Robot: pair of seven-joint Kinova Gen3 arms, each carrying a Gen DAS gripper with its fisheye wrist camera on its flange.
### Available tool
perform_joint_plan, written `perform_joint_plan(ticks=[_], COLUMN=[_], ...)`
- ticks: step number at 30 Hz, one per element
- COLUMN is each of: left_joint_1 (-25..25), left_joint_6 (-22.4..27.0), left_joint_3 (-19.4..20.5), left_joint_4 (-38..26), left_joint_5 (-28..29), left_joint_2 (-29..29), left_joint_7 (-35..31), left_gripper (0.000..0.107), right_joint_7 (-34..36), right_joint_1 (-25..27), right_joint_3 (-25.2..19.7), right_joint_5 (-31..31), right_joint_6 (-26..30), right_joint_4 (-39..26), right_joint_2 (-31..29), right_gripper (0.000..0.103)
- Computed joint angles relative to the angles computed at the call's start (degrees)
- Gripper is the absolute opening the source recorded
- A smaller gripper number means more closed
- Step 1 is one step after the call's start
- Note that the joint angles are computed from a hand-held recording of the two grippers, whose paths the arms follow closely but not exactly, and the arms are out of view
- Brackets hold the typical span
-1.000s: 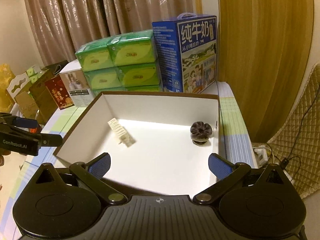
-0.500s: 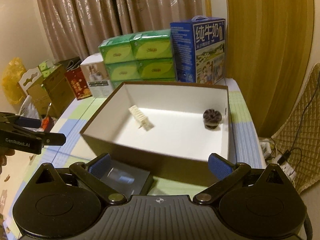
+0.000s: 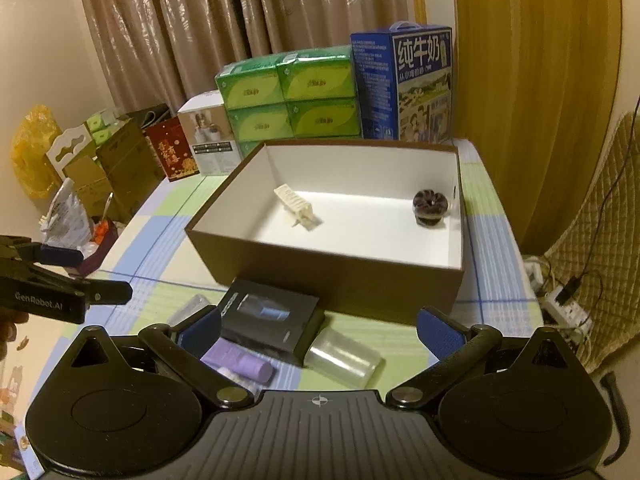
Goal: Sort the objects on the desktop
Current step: 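Withdraw both grippers from the box back toward the remaining items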
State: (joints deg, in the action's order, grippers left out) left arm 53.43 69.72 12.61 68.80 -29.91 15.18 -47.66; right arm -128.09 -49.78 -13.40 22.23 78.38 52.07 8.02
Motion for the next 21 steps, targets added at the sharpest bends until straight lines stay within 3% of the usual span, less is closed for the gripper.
perform_joint_plan(ticks=[21], left_joint_1=[-1.09], left_joint_6=[-4.42], left_joint_3=[3.58], left_joint_4=[11.67], left_joint_5=[4.01], left_joint_2=[-4.21], left_joint_7=[2.35], left_gripper=[0.099], right_joint_7=[-4.71], right_joint_1=[1.92], right_joint_3=[-2.76], right_joint_5=[-4.91], right_joint_6=[1.84], right_joint_4=[7.71], right_joint_2=[-3.32], right_gripper=[0.101])
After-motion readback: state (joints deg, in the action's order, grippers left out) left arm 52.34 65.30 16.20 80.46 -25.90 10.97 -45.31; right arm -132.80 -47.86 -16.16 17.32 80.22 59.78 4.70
